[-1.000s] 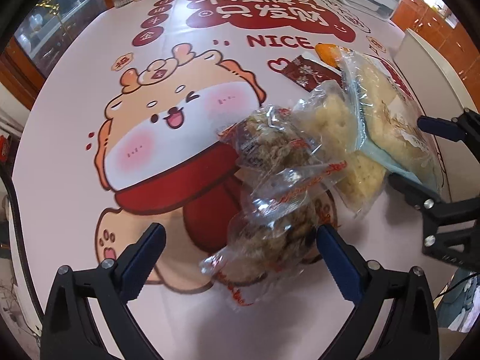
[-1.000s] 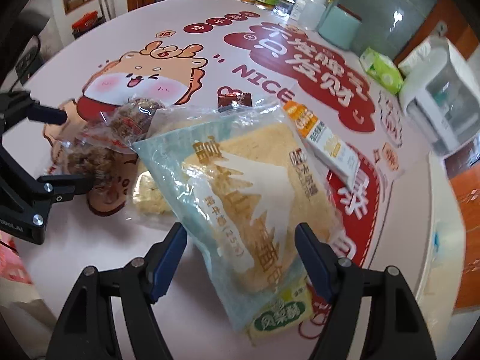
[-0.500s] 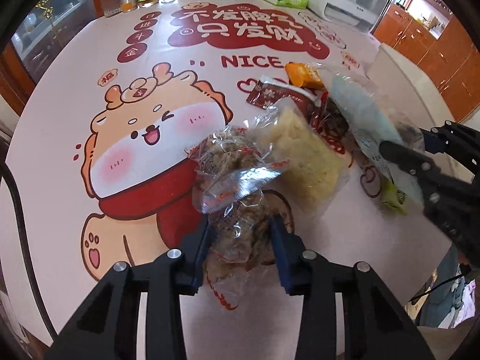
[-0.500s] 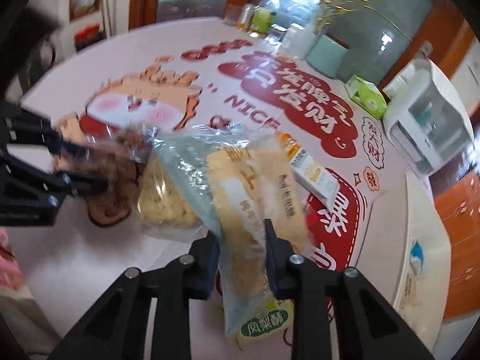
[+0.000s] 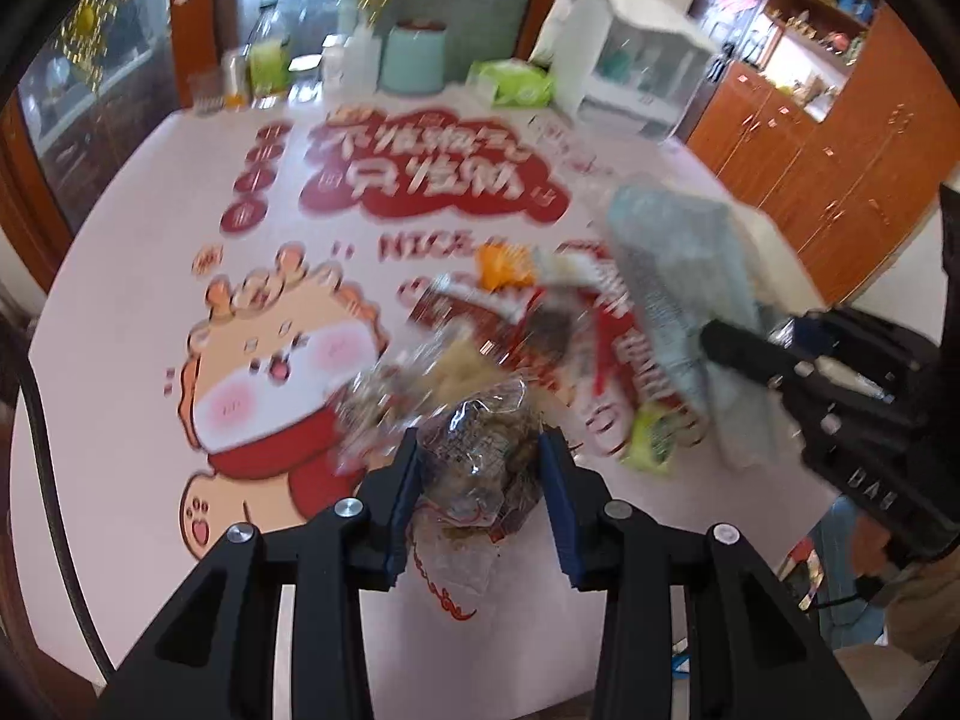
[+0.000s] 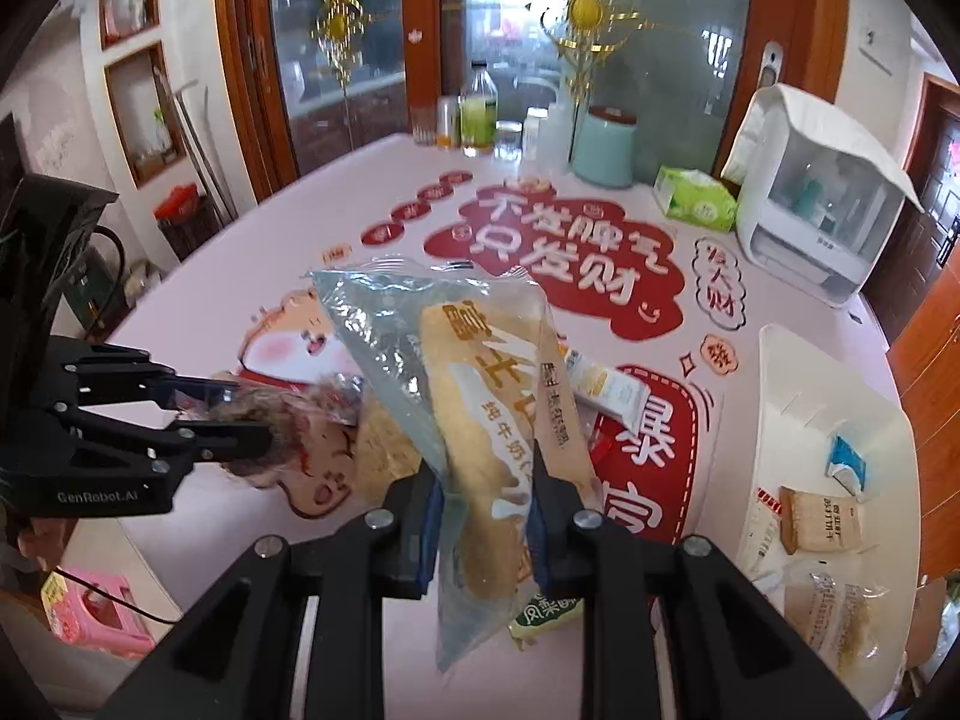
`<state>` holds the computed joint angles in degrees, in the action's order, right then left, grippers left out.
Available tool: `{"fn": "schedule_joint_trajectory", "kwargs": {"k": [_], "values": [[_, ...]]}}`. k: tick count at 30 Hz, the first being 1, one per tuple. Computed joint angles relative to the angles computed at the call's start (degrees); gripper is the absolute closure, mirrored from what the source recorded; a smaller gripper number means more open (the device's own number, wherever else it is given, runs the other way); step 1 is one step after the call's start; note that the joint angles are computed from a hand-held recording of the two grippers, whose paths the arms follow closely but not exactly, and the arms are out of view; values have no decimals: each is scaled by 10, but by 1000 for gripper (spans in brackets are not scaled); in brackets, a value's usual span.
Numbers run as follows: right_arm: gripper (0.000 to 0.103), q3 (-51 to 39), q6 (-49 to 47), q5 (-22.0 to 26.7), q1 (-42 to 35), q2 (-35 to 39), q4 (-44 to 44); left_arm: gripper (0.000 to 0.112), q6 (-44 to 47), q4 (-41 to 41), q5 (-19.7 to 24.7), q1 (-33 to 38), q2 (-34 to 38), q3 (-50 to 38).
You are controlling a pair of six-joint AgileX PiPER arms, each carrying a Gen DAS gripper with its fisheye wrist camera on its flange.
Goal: Organize snacks
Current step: 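Carry both bags over the white tray and open both tools to release them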
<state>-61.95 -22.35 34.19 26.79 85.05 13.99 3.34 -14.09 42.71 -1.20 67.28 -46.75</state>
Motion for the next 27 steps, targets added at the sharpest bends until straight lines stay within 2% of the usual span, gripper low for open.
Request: {"fn": "schedule_joint_trajectory", "kwargs": {"k": [6,11,19,24,27], "values": [[80,5,-12,9,-27,-61,38,76,-95,68,14,-89,-3,-91],[80,15,-22,6,-77,-113,71,76,-205,171,10,-184,44,-189],[79,26,22,-33,-169,-203,39,76,-274,271,42,-294,182,-412],[79,9,15,-44,-235,-211,58,75,-273,304,85,-344,296,-567],[79,-15,30,-37,-275,-188,55,75,-262,309,114,-364,364,-651]]}}
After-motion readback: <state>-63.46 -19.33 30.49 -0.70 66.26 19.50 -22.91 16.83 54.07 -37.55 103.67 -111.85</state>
